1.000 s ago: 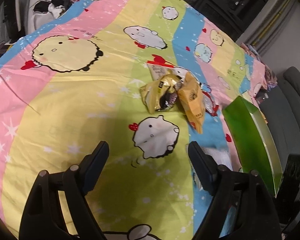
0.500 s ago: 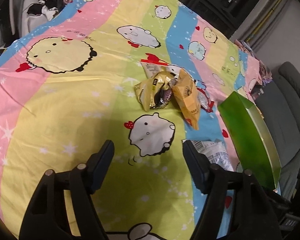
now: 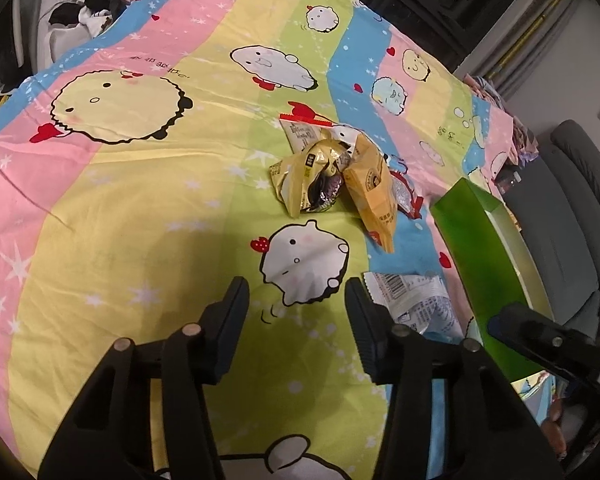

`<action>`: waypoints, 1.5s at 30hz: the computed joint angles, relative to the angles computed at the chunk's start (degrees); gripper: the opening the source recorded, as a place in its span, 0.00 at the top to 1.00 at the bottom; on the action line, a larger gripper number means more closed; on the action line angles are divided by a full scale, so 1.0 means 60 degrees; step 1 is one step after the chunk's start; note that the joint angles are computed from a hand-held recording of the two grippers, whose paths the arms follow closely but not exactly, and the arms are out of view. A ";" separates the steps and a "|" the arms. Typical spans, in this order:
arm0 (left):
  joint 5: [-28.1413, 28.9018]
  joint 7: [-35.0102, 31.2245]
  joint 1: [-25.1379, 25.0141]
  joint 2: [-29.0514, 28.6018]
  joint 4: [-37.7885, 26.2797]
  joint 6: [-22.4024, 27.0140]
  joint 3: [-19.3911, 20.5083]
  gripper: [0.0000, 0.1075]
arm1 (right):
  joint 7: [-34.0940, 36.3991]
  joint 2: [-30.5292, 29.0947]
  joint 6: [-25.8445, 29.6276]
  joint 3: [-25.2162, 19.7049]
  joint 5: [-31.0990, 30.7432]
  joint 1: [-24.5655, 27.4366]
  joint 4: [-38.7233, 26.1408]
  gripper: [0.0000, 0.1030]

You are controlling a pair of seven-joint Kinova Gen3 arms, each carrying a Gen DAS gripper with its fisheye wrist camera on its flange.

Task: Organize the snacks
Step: 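Move the right gripper over the white milk-candy bag and lower toward it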

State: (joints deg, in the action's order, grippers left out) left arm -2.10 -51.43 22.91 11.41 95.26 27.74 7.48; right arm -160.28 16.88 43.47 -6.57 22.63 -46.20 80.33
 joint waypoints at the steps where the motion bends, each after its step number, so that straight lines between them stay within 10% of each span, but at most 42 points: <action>1: 0.0035 0.0013 -0.0014 -0.0023 0.0025 -0.0016 0.0005 0.62 | 0.0231 0.0108 0.0097 -0.0093 -0.0244 0.0141 -0.0163 0.24; 23: 0.1348 -0.1352 -0.0536 0.0412 -0.0315 0.0061 0.0453 0.70 | 0.2203 0.0610 0.1028 -0.0003 -0.1758 0.0726 -0.1123 0.25; 45: 0.1103 -0.1454 0.0218 0.0540 -0.0361 -0.0132 0.0195 0.28 | 0.0590 -0.0222 0.1046 -0.0224 -0.1051 0.0623 -0.0196 0.34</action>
State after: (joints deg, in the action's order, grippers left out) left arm 4.52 -60.16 24.21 14.65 93.09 26.95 8.65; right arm -156.74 15.55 49.74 -7.91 16.33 -42.47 79.15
